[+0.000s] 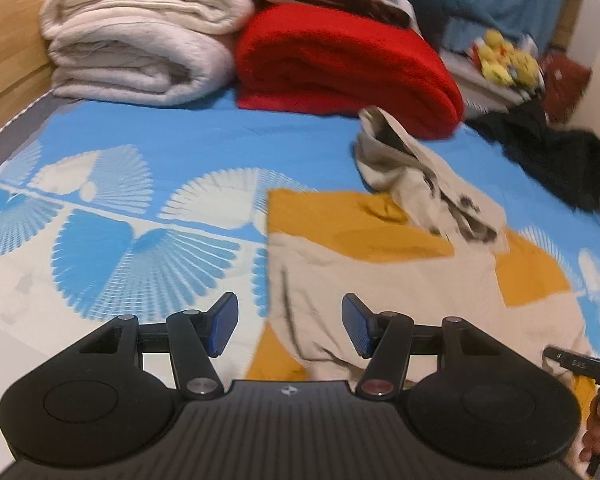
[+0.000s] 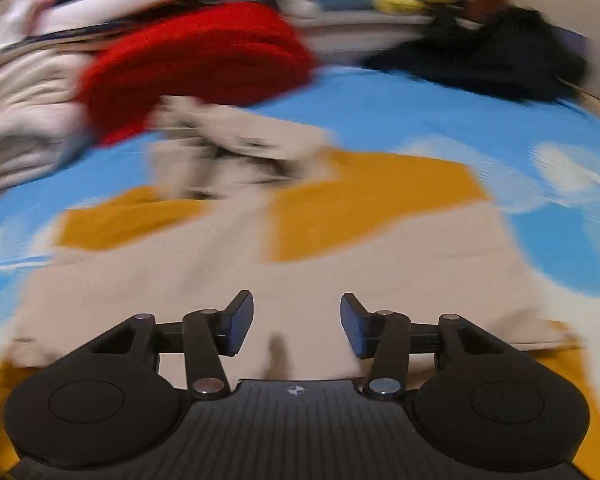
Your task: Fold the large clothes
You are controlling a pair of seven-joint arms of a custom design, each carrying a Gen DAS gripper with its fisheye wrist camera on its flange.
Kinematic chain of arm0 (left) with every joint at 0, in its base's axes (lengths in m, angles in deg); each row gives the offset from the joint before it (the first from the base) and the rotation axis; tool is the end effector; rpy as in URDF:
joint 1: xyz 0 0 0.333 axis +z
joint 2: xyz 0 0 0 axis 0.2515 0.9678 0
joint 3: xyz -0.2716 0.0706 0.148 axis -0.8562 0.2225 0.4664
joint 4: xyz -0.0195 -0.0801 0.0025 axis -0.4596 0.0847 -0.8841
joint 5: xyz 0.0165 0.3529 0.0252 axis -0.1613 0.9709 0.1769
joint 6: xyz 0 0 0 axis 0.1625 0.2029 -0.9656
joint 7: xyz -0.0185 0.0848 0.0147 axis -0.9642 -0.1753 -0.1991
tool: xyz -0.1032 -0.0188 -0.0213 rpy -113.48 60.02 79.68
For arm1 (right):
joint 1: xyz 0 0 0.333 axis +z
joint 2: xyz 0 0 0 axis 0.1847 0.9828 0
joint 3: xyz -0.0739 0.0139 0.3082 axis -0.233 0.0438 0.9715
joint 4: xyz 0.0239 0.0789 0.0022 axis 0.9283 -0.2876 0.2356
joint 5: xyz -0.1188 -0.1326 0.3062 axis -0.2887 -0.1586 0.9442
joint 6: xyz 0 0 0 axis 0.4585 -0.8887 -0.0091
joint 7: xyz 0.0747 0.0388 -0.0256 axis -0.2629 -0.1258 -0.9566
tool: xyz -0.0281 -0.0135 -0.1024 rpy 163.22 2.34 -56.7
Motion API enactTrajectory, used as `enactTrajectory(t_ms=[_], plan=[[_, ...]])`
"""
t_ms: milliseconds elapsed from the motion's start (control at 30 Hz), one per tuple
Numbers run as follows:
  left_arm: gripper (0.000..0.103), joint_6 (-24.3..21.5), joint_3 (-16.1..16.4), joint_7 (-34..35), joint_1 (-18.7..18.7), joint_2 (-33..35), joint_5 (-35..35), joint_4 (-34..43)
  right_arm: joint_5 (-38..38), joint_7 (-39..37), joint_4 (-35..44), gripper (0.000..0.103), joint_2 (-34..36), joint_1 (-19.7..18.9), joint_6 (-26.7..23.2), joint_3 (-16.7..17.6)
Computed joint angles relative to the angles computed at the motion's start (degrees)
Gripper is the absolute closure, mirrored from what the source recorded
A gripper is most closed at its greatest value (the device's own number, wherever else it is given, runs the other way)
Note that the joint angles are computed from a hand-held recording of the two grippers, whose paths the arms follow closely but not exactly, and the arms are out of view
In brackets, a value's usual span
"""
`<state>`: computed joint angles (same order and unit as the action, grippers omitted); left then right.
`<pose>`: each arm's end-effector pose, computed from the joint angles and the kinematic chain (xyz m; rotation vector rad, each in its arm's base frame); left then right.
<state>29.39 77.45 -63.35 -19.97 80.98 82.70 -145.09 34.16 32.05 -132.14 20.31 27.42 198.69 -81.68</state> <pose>0.5013 -0.4180 0.5699 -2.0733 1.3837 -0.6400 0.5434 0.1957 0.4637 -1.8840 1.7551 -0.4825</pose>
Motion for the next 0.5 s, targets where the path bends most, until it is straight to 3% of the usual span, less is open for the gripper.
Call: enactTrajectory(t_ms=[67, 100, 233, 333, 400, 500], plan=[[0.040, -1.0, 0.0, 1.5, -0.9, 2.9, 0.5, 3.6, 4.7, -3.1, 2.1, 0.059, 1.9, -2.4, -8.6, -0.6], [0.040, -1.1, 0.3, 1.8, -1.5, 3.8, 0.9, 4.6, 7.9, -4.4, 1.6, 0.067, 1.2, -3.5, -8.2, -0.4], [0.040, -1.2, 2.1, -0.4, -3.5, 5.8, 3.2, 7.0, 16.4, -9.2, -5.2, 0.061, -8.7, -4.7, -0.5, 0.4], [0.040, -1.1, 3.4, -3.0, -4.9, 7.2, 5.6, 8.6, 20.5, -6.9, -9.0, 0.039, -15.8, -4.0, 4.1, 0.3], [0.040, -1.2, 4.2, -4.2, -6.0, 8.2, 7.9, 9.8, 25.7, -10.4, -11.9, 0.038, -19.1, -1.1, 9.7, -1.4], [0.040, -1.6, 5.3, -4.3, -8.2, 10.1, 11.9, 11.7, 26.1, -13.4, -12.5, 0.038, -19.7, -0.1, 11.9, -2.4]])
